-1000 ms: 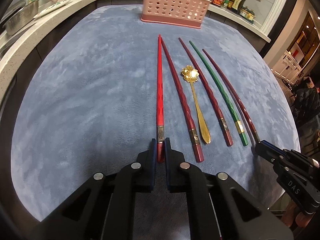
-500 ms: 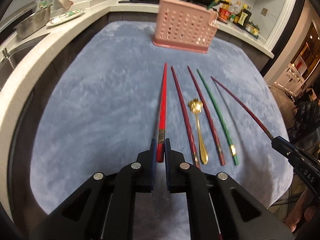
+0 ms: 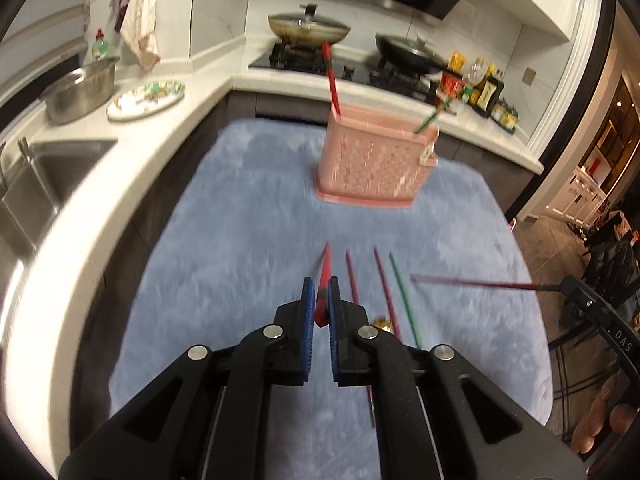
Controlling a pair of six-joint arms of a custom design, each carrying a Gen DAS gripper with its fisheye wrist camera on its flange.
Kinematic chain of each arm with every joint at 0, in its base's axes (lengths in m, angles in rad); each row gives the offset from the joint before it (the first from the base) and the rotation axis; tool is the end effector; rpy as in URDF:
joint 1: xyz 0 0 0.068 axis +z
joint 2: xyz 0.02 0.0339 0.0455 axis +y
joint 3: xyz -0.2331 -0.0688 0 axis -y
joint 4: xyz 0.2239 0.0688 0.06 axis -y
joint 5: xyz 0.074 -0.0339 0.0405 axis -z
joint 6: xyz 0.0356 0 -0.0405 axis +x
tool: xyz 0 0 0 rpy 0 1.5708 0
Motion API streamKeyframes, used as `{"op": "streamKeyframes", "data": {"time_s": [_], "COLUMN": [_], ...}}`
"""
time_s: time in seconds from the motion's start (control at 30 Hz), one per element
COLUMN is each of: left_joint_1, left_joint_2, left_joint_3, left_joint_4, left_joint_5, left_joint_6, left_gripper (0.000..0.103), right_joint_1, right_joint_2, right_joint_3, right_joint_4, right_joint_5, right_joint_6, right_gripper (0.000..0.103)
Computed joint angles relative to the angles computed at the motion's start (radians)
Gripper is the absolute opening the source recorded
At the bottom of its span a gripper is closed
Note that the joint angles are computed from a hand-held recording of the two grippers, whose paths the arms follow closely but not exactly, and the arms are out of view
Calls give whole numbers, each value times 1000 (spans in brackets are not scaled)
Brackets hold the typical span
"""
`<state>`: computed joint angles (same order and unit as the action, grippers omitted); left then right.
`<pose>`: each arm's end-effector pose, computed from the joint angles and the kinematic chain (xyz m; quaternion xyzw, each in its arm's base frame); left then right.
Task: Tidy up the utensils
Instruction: 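Lift both held chopsticks and carry them up over the pink holder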
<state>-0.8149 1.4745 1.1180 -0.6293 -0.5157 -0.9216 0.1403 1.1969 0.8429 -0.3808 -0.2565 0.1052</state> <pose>0.2092 -0.1963 0.2361 -0.1228 0.9206 -0.0550 0.3665 0.2425 0.0434 0.2365 -0.0678 0.9053 0.1653 0.3853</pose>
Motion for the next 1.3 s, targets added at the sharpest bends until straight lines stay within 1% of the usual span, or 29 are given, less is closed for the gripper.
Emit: {"op": "streamKeyframes", "data": {"time_s": [0.03,0.07,0.17,0.37,0.4,0.47,0.53,0.63,0.67,0.7,0.83,0.9,0.97,1.07,1.2,1.3], "left_joint_1": [11,22,56,111,117,130,138,147,147,146,125,103,77,50,29,4], "left_joint_2": [1,4,18,68,74,64,40,-4,-20,-46,-111,-128,-129,-107,-63,-33], "left_joint_3": [19,42,127,285,302,294,251,145,101,29,-173,-257,-325,-422,-498,-525], "left_joint_4": [-9,-17,-44,-56,-61,-53,-35,-18,-5,18,76,104,131,195,275,313], "left_joint_5": [-2,-7,-19,-49,-53,-45,-25,14,29,51,92,107,114,151,191,193], "left_joint_6": [14,30,85,193,199,200,189,150,134,112,33,-6,-42,-85,-124,-140], "left_gripper": [6,0,0,0,0,0,0,2,4,8,19,34,35,35,35,35], "right_joint_1": [-3,-4,-6,19,22,28,32,28,26,23,11,10,12,13,26,38], "right_joint_2": [16,32,86,161,169,172,162,133,119,107,43,19,-6,-43,-90,-113], "right_joint_3": [26,50,120,219,230,239,232,208,197,187,154,144,133,115,89,78], "right_joint_4": [2,3,12,33,34,36,34,25,21,17,-8,-21,-37,-55,-74,-86], "right_joint_5": [-5,-7,-22,-4,0,3,4,-9,-12,-15,-27,-25,-13,-6,15,28], "right_joint_6": [3,7,15,24,24,30,32,34,37,39,57,61,66,76,82,91], "right_gripper": [7,7,7,7,7,7,7,7,7,7,7,7,7,7,7,7]}}
